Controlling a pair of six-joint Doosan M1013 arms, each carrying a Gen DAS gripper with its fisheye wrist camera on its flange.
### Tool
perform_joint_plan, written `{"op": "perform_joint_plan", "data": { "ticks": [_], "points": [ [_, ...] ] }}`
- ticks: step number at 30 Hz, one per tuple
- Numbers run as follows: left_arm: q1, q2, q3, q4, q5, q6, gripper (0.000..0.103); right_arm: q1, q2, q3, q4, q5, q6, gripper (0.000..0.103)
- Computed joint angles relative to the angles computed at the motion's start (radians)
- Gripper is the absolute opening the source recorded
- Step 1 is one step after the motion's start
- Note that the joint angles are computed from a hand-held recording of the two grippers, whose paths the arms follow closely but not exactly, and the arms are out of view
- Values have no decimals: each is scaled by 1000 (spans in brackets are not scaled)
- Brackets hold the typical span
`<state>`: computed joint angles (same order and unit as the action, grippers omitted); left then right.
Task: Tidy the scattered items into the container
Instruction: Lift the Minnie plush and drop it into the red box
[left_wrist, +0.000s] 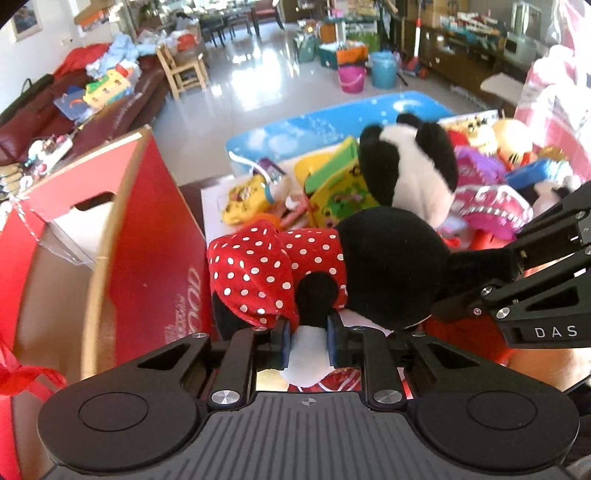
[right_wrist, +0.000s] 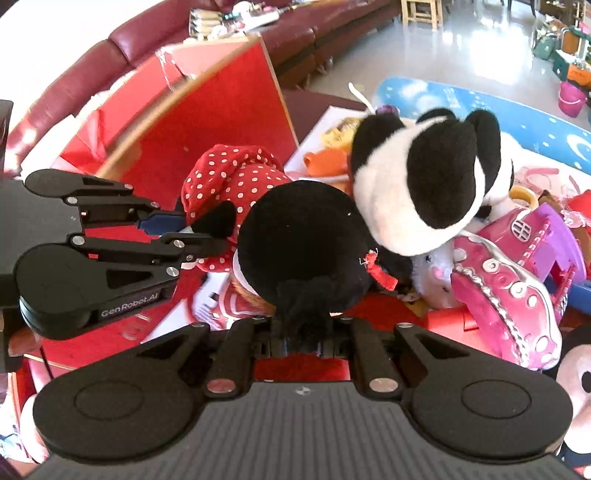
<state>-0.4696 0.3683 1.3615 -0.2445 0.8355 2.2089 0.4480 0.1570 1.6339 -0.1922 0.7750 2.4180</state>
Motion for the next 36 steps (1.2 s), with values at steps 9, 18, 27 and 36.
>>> {"op": "perform_joint_plan", "data": {
  "ticks": [9,18,27,36],
  "points": [
    [12,-62,21,-71,-106,45,16,28,-19,-47,-159,15,86,15],
    [67,-91,-14,-33,-264,-73,18,30,54,-212,-269,-10,-25,15],
    [121,-5,-155,257,-237,-378,19,2,226,-451,-92,-45,-267,16],
    [148,60,-234,415,-233,-566,87,6,302,-540,-214,-33,-175,81]
  ]
}}
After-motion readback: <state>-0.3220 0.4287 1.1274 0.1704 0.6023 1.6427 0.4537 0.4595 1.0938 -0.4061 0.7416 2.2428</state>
